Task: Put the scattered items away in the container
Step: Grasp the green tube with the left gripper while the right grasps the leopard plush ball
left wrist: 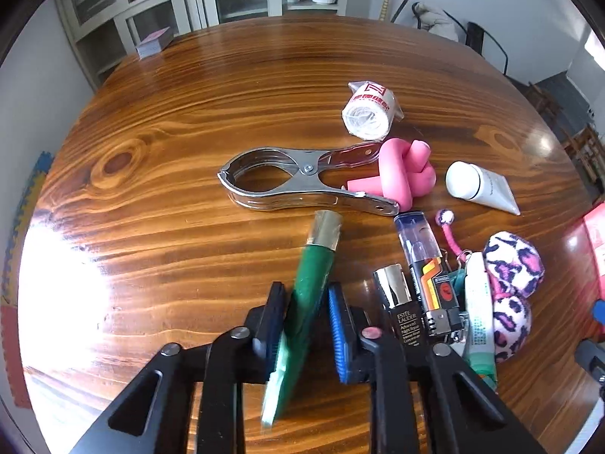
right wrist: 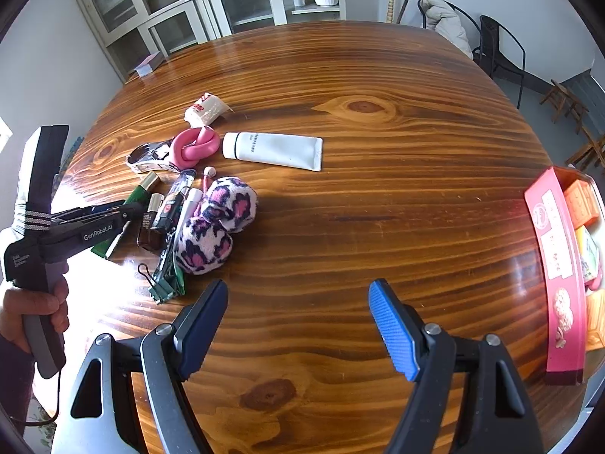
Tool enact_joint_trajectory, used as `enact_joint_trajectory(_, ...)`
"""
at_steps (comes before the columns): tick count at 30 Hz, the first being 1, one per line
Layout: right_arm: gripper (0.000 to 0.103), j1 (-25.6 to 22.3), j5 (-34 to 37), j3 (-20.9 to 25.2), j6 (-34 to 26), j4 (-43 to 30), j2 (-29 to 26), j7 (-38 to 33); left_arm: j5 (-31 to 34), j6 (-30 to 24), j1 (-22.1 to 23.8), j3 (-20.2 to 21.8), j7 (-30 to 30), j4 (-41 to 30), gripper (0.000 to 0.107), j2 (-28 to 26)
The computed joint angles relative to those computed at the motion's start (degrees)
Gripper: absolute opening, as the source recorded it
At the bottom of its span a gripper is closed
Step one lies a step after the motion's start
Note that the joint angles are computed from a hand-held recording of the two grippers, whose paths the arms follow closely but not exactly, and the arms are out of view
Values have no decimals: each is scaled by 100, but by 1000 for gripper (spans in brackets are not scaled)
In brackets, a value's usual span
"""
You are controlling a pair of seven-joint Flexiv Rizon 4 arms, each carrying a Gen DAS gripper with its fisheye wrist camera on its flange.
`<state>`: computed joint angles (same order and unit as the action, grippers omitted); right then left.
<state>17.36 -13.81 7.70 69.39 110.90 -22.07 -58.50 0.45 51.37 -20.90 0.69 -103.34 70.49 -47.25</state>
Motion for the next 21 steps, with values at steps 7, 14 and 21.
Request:
enact_joint_trajectory(7, 80, -101, 410, 272, -83, -576, -383, -369, -379, 553, 261, -232, 59, 713, 18, 380)
enact_joint_trajectory(14, 80, -31, 663, 366, -297, -1203, -819, -636, -597, 795, 303, -285, 5, 1017, 18, 626)
enact_joint_trajectory(21, 76, 82, 743, 344, -694, -1619, -1177, -746, -627, 896, 285, -253, -27, 1283, 18, 774)
